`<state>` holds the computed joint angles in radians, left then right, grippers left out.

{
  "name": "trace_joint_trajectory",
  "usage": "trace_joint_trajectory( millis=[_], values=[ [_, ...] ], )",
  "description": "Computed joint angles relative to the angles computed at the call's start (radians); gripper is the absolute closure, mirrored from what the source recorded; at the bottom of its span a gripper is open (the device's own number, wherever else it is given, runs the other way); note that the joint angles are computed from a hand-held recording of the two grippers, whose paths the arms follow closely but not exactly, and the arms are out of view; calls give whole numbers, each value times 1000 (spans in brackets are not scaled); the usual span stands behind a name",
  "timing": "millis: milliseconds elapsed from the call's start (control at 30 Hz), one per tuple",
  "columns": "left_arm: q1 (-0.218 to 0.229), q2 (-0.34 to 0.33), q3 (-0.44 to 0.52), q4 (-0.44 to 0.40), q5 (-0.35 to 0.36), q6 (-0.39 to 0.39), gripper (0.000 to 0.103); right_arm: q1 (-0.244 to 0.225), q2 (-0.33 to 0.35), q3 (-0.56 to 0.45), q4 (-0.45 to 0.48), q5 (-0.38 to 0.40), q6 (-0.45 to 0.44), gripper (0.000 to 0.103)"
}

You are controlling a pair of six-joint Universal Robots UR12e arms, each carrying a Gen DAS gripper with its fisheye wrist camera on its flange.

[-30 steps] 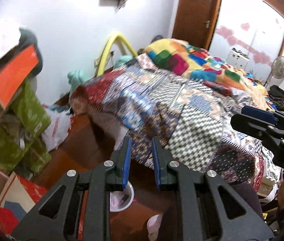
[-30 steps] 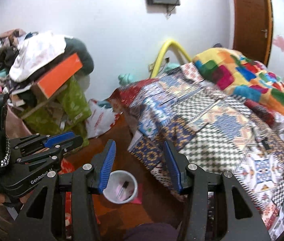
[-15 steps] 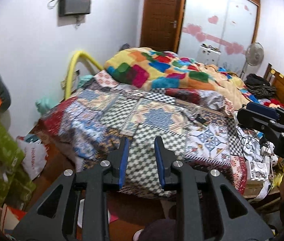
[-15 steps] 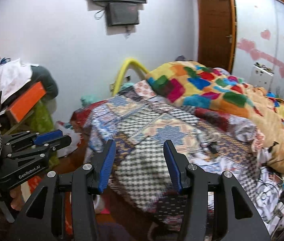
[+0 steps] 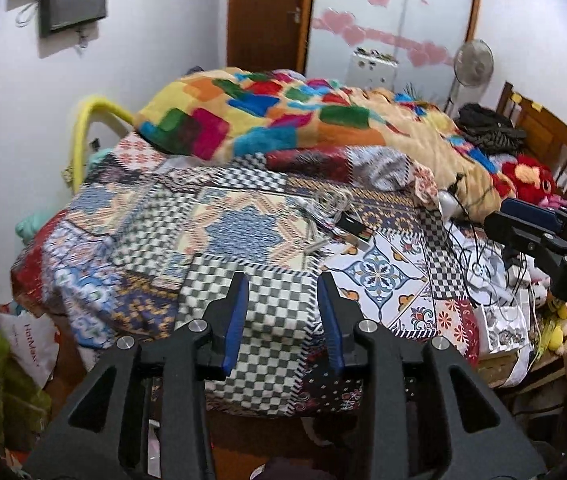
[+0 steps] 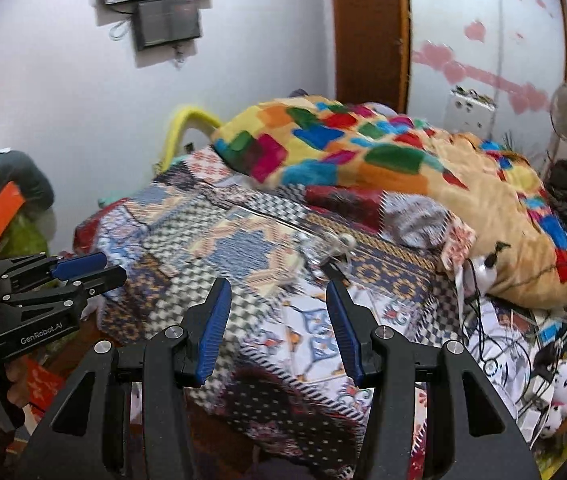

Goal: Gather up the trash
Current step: 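Move both open tools back toward the table, then grasp the white bendy straw with the left tool while the right tool grasps a clear plastic strip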

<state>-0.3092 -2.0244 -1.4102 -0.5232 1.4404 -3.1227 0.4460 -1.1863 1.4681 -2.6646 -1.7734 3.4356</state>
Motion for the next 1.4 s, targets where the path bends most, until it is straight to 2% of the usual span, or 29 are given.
trace_joint_trajectory(
  millis=[333,533,600,633,700,833,967,1100,1233,1300,1367,1400],
  values=[
    [-26,-155,173,-146,-36,55,68,-65,23,19,45,48,67,57],
    [-41,-262,294,-230,-37,99,68,-106,61,6,59,120,122,57],
    [-42,-293,328,-251,-60,117,68,-117,80,-5,65,140,130,57],
    [-44,-307,343,-259,-63,124,64,-123,93,-15,73,151,135,57],
    [-47,-329,364,-262,-59,137,59,-132,113,-28,79,172,145,57],
    [-57,-379,419,-273,-22,158,59,-151,160,-61,98,229,171,57],
    [-63,-418,456,-246,11,173,59,-170,197,-78,93,285,219,58],
    [-65,-438,462,-195,9,178,59,-188,218,-80,59,348,271,66],
    [-60,-447,467,-173,-14,154,59,-194,232,-85,40,397,288,78],
    [-55,-447,466,-168,-30,124,64,-191,237,-90,37,392,288,80],
    [-52,-445,461,-169,-31,111,79,-187,235,-87,28,381,288,85],
    [-50,-441,458,-177,-37,107,82,-186,231,-83,25,383,285,86]
  ],
)
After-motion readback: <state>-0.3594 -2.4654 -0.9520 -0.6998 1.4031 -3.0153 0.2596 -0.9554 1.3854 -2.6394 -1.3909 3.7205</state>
